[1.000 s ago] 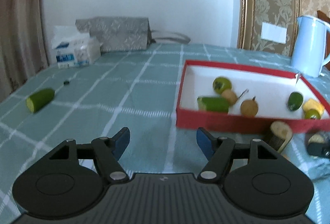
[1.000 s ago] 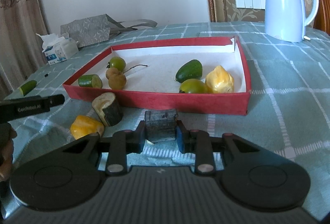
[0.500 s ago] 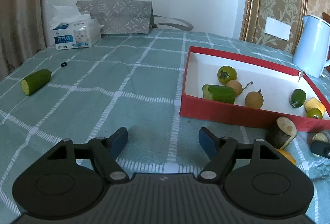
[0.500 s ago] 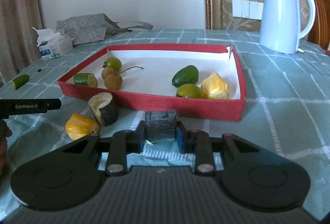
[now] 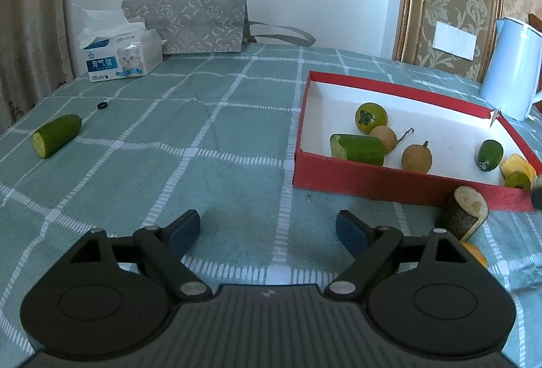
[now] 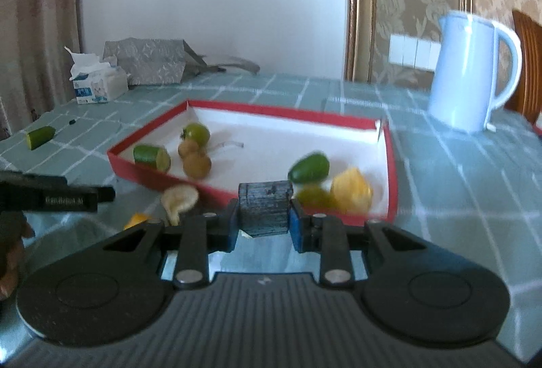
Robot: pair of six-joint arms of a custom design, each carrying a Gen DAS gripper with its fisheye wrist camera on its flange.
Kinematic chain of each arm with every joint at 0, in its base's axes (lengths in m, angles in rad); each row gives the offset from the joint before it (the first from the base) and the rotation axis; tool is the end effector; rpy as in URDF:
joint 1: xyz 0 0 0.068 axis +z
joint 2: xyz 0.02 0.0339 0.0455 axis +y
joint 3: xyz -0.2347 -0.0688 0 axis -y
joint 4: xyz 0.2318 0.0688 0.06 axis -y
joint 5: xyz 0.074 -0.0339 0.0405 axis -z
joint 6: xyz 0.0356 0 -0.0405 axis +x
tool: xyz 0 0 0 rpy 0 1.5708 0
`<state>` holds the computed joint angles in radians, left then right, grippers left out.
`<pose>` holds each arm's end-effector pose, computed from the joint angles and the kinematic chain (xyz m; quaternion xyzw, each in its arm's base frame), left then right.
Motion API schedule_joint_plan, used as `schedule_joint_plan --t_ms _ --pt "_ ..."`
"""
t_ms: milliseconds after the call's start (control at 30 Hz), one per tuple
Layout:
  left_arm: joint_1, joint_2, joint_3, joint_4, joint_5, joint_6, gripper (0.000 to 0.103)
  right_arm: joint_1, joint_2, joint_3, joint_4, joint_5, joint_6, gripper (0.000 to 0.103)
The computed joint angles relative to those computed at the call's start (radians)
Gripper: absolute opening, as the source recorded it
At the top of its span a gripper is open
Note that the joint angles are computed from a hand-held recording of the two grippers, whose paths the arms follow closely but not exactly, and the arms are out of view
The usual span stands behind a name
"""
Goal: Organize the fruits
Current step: 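Carry the dark eggplant chunk into the red box and open the right tool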
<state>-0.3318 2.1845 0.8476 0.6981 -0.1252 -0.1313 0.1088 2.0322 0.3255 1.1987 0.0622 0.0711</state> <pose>0.3371 -0.1114 0.0286 0.0613 0.8900 -0.0485 0.4493 0.2470 0.0248 0.0326 -0.0005 0.8618 0.0188 0.5069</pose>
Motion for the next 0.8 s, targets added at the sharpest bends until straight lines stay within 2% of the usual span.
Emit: schedule_joint_plan --t_ms 133,300,667,800 --pt "0.002 0.0 -0.001 0.0 0.001 0.001 0.088 0.006 -0.052 0.073 -0.111 0.023 -0.021 0.028" --pt "0.002 0.0 0.001 -0.002 0.003 0.001 0.089 0.019 -0.03 0.223 -0.252 0.06 -0.049 0.028" --pt "0.001 -0.002 -0.004 0.003 0.006 -0.007 0.091 0.035 0.213 0.631 -0.512 0.116 -0.069 0.028" --pt "0.002 -0.002 -0.004 0.002 0.006 -0.006 0.091 0.022 0.28 0.73 -0.576 0.115 -0.041 0.029"
